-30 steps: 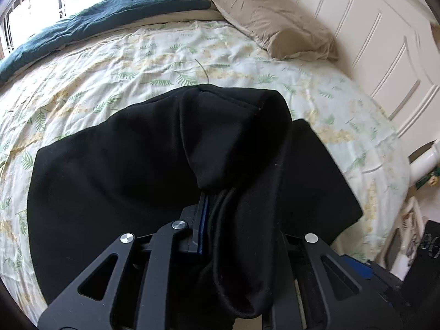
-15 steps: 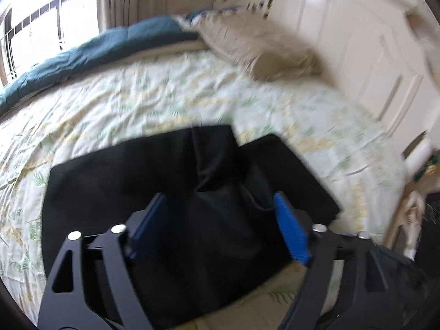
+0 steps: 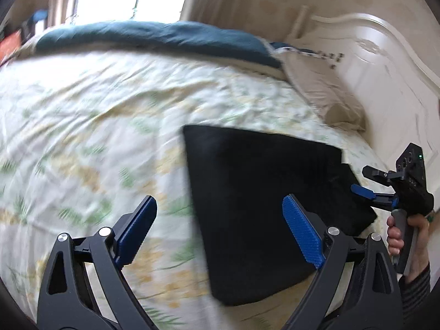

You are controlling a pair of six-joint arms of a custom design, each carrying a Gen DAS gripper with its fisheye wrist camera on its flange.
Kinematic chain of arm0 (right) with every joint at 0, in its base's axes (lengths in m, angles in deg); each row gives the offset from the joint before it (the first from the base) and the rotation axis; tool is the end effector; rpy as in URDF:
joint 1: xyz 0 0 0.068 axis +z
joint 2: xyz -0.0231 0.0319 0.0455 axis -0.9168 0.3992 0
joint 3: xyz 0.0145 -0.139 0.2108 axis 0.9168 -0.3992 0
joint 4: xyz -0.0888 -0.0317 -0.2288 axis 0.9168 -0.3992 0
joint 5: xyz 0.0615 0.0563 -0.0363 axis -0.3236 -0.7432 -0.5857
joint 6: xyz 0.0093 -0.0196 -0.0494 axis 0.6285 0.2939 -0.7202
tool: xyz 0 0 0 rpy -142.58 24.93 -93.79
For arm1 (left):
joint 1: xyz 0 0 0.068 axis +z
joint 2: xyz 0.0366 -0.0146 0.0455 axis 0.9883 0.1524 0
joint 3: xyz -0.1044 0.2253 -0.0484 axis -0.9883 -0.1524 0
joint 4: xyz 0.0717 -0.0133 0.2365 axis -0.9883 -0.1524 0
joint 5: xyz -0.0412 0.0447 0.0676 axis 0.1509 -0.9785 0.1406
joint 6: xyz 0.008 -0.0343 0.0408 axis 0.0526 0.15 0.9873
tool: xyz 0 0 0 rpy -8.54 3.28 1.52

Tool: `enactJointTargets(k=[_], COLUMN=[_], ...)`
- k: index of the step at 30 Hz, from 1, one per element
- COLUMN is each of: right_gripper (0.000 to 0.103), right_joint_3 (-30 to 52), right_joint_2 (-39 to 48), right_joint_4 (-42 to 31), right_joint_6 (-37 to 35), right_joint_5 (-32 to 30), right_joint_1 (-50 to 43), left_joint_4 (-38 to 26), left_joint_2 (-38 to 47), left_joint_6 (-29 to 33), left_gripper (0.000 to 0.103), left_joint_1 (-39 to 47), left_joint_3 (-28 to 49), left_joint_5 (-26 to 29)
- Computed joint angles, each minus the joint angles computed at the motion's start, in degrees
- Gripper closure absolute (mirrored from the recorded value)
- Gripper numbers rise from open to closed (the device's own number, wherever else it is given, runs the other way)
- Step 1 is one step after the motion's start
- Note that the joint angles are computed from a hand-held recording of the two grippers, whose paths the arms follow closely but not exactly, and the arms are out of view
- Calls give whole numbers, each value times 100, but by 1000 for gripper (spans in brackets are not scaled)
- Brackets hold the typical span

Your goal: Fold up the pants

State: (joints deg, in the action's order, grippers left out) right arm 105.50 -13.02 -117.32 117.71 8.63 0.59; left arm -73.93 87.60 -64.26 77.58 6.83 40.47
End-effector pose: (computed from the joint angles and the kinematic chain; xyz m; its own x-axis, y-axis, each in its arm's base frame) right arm 0.0769 0.1280 0.2619 -0.5616 0.7322 -0.3853 0.3881 0.6444 0.6588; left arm 0.2536 -0.0372 0.2782 -0.6652 0.3064 -0.6809 0.6269 0.7245 -0.2864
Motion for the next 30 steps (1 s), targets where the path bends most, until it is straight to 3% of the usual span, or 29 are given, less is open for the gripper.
enactJointTargets(k=[3, 5, 6, 7, 12, 14, 18, 22, 27, 30], right_gripper=[18, 46, 77, 86, 89, 90, 90, 90, 90, 90], right_joint_3=[-223, -213, -185, -177, 281, 656, 677, -220, -1098, -1196], right_joint_2=[198, 410, 518, 574, 257, 205, -128, -887, -1552, -1603], right_joint_4=[852, 1214, 1288, 1326, 302, -643, -1999, -2023, -1855, -1874], right_joint_6=[-926, -1207, -1252, -1258, -711, -132, 1162, 1735, 2875, 3094], right_joint_5=[-876, -1105, -1235, -1293, -188, 372, 675, 480, 1252, 1420], right_joint_1=[-782, -847, -874, -887, -86, 452, 1168, 1323, 2183, 2376], left_joint_4=[-113, -157, -165, -165, -322, -364, -294, -93, -32, -57], left_joint_2=[272, 420, 453, 487, 535, 432, 289, 207, 258, 338], left_joint_6=[231, 367, 393, 397, 395, 368, 227, 62, -44, -36], left_gripper=[10, 10, 10, 10, 10, 10, 10, 10, 10, 10], left_joint_1=[346, 479, 486, 485, 450, 315, -65, -490, -577, -543], left_joint_3=[12, 7, -4, -22, -13, -69, -228, -454, -521, -497], left_joint_5=[125, 149, 150, 154, 396, 435, 381, 146, 75, 111])
